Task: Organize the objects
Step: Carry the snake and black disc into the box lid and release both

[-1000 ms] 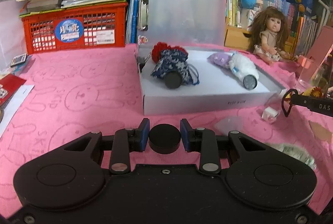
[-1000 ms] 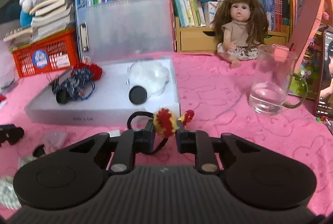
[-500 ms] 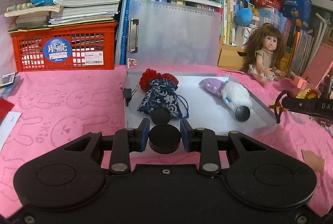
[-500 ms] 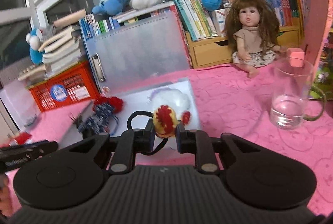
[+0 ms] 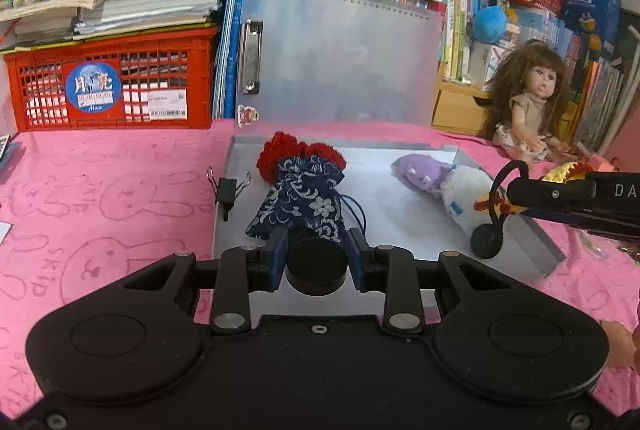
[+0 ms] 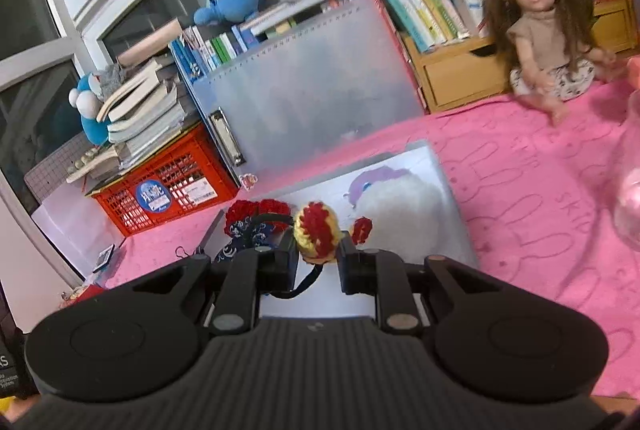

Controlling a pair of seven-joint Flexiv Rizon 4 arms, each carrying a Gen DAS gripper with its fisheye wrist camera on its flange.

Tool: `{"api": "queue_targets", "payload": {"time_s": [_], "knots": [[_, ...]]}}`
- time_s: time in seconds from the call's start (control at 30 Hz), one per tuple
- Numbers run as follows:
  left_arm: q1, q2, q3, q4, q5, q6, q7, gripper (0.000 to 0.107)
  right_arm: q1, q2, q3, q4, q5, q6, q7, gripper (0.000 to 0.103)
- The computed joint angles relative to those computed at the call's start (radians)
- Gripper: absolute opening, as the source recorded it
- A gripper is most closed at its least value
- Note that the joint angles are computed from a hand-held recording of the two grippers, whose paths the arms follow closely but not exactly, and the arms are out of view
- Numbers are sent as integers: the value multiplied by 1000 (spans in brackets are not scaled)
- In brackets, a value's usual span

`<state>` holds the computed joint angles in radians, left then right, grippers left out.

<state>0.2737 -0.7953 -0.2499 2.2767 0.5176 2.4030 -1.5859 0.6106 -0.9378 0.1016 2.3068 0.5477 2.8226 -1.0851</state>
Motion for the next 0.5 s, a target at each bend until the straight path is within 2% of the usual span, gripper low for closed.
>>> {"api": "queue_targets", "payload": {"time_s": [0.3,0.37,0.4,0.43,0.47,0.5], "knots": [[-54,-29,26,-24,-57,-11,37,30,-8,-24,-13,-26,-14,-73,-8,25],[-57,-34,26,-27,-57,-8,45,30,-10,-26,-14,-25,-20,-90,-7,28],[-63,-36,30,-25,-65,1,49,31,-11,-25,-14,-21,-27,-97,-7,32],[-66,-37,32,-23,-67,10,53,36,-5,-25,-17,-19,-24,-101,-11,51],[-64,-38,31,-22,-64,17,53,46,3,-26,-21,-17,-17,-95,-18,65],[-59,-38,27,-21,-58,23,50,48,12,-27,-25,-16,-8,-84,-27,69]]}}
